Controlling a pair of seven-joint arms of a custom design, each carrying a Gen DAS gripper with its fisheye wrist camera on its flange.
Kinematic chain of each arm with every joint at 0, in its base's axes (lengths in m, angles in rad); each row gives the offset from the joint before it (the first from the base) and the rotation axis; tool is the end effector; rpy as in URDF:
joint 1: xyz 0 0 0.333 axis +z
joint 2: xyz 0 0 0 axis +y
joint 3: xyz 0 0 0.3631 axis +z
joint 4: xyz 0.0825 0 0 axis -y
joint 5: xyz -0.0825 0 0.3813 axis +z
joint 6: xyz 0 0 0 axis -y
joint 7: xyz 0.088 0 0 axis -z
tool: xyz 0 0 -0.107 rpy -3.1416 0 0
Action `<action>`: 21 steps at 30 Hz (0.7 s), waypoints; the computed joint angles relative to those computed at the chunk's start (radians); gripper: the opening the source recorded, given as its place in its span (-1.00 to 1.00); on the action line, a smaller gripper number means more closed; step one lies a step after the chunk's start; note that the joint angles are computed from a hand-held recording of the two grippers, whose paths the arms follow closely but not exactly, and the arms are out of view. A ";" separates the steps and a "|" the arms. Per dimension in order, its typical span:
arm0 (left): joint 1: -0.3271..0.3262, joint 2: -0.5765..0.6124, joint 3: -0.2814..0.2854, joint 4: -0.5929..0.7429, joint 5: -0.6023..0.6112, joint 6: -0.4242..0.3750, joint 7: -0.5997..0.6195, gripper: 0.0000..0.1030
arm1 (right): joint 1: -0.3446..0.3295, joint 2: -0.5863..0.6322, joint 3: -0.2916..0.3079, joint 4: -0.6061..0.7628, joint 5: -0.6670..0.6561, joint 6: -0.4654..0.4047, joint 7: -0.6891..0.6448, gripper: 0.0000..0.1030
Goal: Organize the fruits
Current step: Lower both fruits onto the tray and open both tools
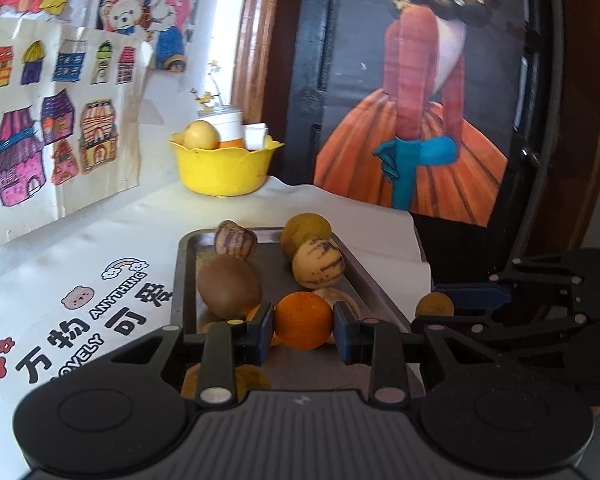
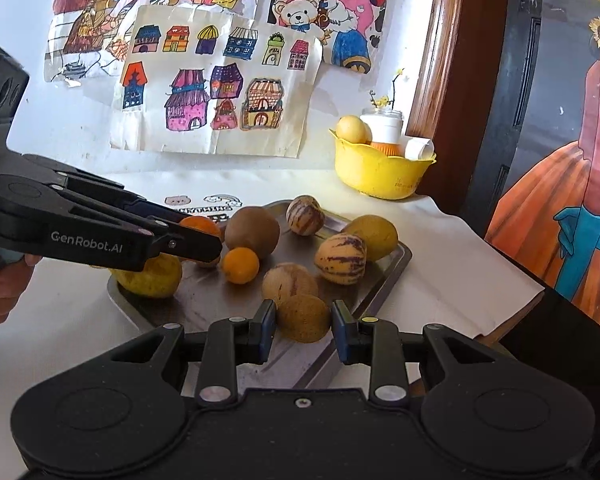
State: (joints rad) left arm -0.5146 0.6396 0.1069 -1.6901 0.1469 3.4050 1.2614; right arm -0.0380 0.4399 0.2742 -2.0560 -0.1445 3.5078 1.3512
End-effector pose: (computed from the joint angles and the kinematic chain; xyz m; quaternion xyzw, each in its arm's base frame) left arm 0.6747 -0.3312 0.3991 -0.5023 0.6971 -0.4468 0.2492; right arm 0.6434 0.1479 0.3998 -0.7540 0.4322 -0.3222 0.3753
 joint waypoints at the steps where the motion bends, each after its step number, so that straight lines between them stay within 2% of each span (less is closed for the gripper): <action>1: 0.013 -0.001 -0.016 0.002 0.017 -0.010 0.009 -0.34 | 0.002 -0.001 -0.002 -0.005 0.000 0.003 -0.002 -0.38; 7: 0.093 -0.002 -0.112 0.022 0.128 -0.075 0.052 -0.34 | 0.024 -0.009 -0.022 -0.031 -0.003 0.016 -0.023 -0.38; 16: 0.122 0.000 -0.138 0.047 0.208 -0.163 0.047 -0.34 | 0.073 -0.016 -0.065 -0.054 0.015 0.027 -0.088 -0.38; 21: 0.170 0.006 -0.195 0.066 0.247 -0.201 0.068 -0.33 | 0.071 -0.013 -0.060 -0.054 0.024 0.020 -0.098 -0.38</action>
